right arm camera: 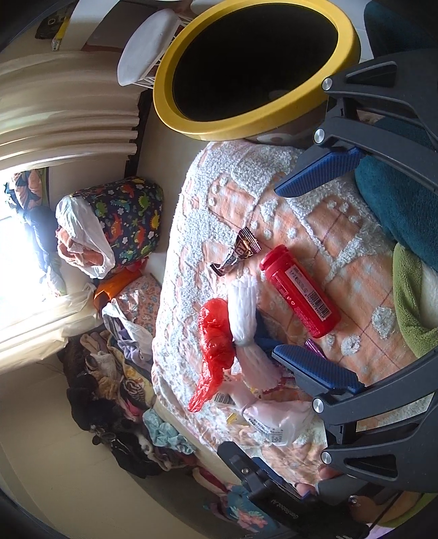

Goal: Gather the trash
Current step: 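Grasp the white printed plastic bag with the left gripper while the right grasps the red bottle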

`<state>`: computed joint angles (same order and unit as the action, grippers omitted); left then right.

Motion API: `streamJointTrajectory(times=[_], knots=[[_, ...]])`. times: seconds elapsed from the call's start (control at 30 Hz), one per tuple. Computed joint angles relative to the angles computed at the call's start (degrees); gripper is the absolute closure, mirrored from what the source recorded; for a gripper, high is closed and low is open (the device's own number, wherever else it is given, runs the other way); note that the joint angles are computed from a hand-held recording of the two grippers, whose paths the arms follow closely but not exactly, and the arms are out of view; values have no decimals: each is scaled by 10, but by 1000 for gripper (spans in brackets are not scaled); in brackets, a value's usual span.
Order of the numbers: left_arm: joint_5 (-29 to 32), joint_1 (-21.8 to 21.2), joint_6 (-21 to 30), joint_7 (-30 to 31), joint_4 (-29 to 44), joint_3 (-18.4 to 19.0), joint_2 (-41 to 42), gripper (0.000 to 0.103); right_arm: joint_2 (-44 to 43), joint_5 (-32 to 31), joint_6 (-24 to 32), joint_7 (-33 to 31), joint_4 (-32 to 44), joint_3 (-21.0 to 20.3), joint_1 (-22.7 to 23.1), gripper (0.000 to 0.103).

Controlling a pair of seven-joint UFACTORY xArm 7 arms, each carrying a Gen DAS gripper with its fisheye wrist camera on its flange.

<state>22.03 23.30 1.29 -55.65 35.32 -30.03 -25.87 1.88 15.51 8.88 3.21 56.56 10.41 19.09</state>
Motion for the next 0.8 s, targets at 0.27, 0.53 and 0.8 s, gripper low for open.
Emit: streamJointTrajectory(times=[0.27, 0.53, 0.8], knots=[[-33, -62, 5, 40, -43, 80, -12, 11, 38, -70, 19, 64, 31, -3, 12, 16], [-80, -120, -11, 95, -60, 134, -7, 17, 84, -107, 39, 107, 67, -4, 16, 16], [-78, -97, 23, 101, -36, 90, 21, 17, 131, 9, 72, 52, 108, 39, -26, 17]])
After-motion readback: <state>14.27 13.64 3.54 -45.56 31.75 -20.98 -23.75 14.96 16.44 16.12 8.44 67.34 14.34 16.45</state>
